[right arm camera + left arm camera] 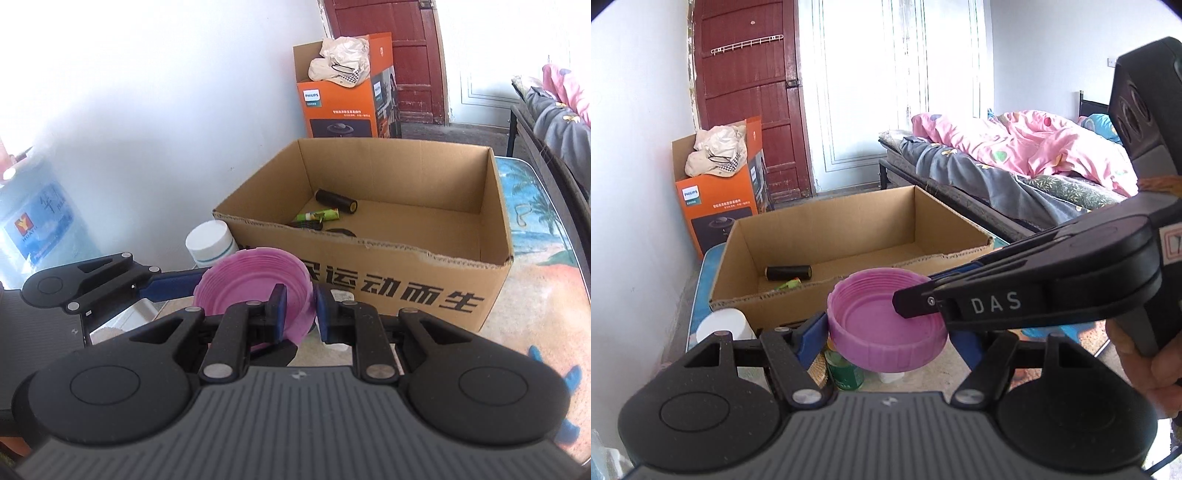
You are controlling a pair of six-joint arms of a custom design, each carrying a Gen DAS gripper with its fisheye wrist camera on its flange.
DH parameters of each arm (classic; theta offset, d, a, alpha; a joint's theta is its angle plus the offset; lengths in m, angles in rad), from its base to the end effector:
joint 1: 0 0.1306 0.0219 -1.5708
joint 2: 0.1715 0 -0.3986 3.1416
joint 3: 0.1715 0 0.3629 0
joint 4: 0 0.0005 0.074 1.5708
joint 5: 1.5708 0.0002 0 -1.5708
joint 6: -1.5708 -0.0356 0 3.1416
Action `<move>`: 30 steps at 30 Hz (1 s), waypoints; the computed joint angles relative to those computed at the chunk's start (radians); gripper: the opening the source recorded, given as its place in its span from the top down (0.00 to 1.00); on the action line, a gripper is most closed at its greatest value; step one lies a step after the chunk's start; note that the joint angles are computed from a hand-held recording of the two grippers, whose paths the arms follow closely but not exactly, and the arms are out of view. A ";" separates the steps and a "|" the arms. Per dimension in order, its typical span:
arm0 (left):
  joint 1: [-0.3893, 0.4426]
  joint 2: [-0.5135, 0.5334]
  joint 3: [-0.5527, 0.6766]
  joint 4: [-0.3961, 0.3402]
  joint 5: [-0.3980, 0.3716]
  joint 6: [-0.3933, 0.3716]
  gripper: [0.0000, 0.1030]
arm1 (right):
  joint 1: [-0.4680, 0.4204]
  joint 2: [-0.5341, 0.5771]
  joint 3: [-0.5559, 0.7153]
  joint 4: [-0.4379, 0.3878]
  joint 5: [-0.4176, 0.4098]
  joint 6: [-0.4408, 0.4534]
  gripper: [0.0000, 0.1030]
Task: Organize rigid objects
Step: 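Lift the pink lid with the right gripper and carry it into the box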
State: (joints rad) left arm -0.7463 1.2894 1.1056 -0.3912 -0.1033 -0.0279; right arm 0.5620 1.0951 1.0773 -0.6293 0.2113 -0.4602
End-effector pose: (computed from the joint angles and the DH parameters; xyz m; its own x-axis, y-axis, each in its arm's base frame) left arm 0.3154 -0.2874 0.4008 -0.3821 0.3911 -0.8373 0.6227 0.7784 0.0795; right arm 0.3021 0.1809 0.4387 -0.6256 0.1192 -0.7710 -0.1134 0.9639 0.2411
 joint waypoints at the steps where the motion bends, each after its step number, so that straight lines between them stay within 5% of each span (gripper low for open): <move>1: 0.002 0.003 0.014 -0.003 -0.004 -0.010 0.29 | -0.010 0.007 0.019 -0.003 -0.010 0.016 0.84; 6: 0.022 0.051 0.120 -0.041 -0.007 -0.063 0.29 | -0.092 0.046 0.118 -0.038 -0.105 0.072 0.84; 12: 0.065 0.185 0.334 -0.173 0.042 -0.107 0.29 | -0.214 0.143 0.260 -0.110 -0.236 0.116 0.84; 19: 0.119 0.421 0.679 -0.453 0.117 -0.124 0.29 | -0.357 0.319 0.443 -0.233 -0.408 0.135 0.84; 30: 0.158 0.892 1.365 -0.991 0.146 -0.109 0.29 | -0.441 0.595 0.654 -0.398 -0.487 0.181 0.84</move>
